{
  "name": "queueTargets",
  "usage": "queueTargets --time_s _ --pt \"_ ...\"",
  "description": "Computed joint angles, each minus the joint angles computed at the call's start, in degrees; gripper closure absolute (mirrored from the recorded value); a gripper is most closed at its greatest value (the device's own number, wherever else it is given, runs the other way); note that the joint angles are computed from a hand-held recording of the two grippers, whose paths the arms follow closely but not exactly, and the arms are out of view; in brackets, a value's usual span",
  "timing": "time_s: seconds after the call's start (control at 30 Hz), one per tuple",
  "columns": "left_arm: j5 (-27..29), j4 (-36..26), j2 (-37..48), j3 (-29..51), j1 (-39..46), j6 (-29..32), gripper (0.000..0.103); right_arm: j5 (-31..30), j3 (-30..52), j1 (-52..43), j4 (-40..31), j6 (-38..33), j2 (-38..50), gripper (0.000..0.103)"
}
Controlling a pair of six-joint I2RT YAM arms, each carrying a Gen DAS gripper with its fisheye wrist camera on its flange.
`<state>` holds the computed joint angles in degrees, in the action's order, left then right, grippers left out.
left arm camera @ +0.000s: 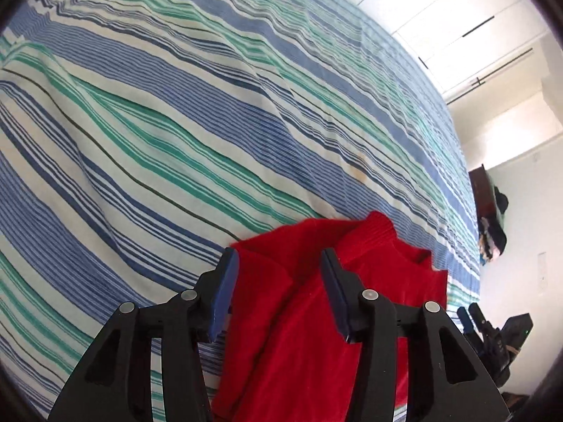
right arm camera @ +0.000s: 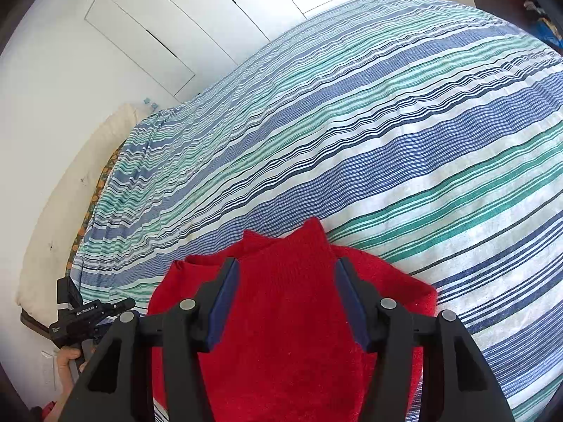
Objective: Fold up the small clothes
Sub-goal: 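Fold the hem up onto the collar fold and open both grippers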
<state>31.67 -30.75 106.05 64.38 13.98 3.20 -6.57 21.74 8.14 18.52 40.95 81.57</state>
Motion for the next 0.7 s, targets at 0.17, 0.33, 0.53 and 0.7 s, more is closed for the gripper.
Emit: queueTargets --time_s 0.17,0.33,0.53,0.7 --pt "3.0 2.6 -8.9 -11.7 3.5 13.1 0.041 3.0 -6.8 4.9 -2.6 -5.3 -8.5 0.046" --pt "-12.1 10.6 -11.6 -23.9 -4.0 21.3 0.047 6.5 -13.6 20.1 0.3 -4.6 -12.5 0.047" --pt "-4.8 3.2 -20.1 -25.6 5.0 24.1 0.027 17.3 -13.2 29.7 -14.0 2.9 -16.7 0.061" --pt "-11.9 8.5 -33.8 -35.7 3.6 24.0 0.016 28.0 -8.6 42.4 -22.4 4.5 -22.4 0.051"
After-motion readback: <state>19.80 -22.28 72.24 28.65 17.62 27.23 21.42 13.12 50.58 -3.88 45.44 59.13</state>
